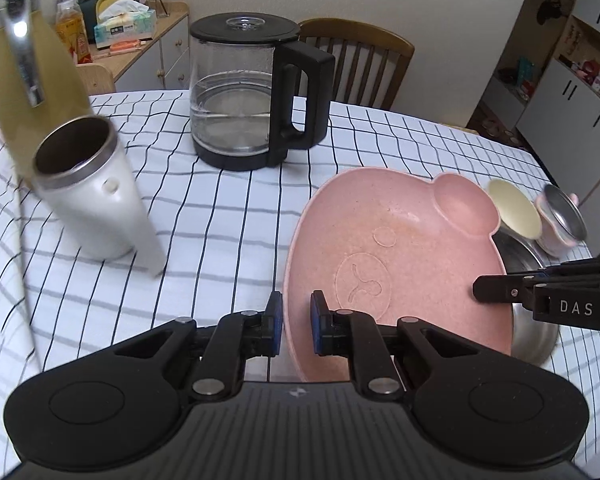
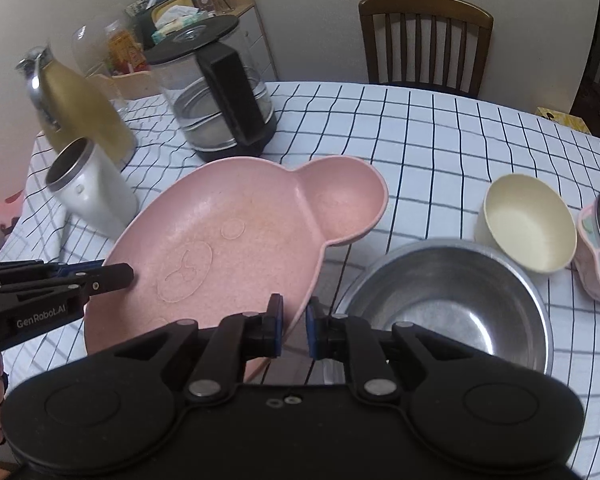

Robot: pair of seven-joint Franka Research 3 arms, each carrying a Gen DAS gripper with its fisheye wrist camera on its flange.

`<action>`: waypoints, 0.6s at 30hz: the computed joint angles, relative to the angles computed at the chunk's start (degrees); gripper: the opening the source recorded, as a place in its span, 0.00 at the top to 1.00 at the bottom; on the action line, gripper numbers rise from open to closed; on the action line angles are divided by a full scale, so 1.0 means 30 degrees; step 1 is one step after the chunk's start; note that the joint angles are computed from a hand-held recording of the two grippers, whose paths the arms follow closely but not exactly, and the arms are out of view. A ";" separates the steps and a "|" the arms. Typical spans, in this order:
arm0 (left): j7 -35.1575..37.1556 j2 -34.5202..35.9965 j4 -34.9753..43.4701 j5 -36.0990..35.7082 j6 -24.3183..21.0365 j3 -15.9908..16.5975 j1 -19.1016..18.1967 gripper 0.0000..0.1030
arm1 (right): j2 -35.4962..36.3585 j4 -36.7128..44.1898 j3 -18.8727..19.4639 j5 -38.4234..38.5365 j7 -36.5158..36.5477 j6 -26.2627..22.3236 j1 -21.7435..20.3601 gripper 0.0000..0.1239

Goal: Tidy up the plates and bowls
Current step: 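Lift the pink plate with both grippers over the stacked white plates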

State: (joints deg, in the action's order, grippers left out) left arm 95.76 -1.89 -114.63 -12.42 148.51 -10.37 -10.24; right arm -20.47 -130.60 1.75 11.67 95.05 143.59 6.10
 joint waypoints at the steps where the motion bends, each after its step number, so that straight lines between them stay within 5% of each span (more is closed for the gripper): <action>1: 0.0274 -0.0522 -0.0521 -0.0394 -0.0018 0.0050 0.0012 0.87 | -0.0412 -0.0313 0.0022 0.0050 -0.0054 -0.0077 0.0080 0.90; 18: 0.1684 -0.8306 -0.8648 -0.1647 0.0081 0.2481 -0.1977 0.87 | -0.6387 -0.4766 0.1328 0.0862 0.1194 -0.1261 0.1215 0.90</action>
State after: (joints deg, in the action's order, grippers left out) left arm 100.81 -26.81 -140.58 -17.37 148.76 -2.93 -16.17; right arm -39.63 -144.90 5.73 14.26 98.63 139.80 9.75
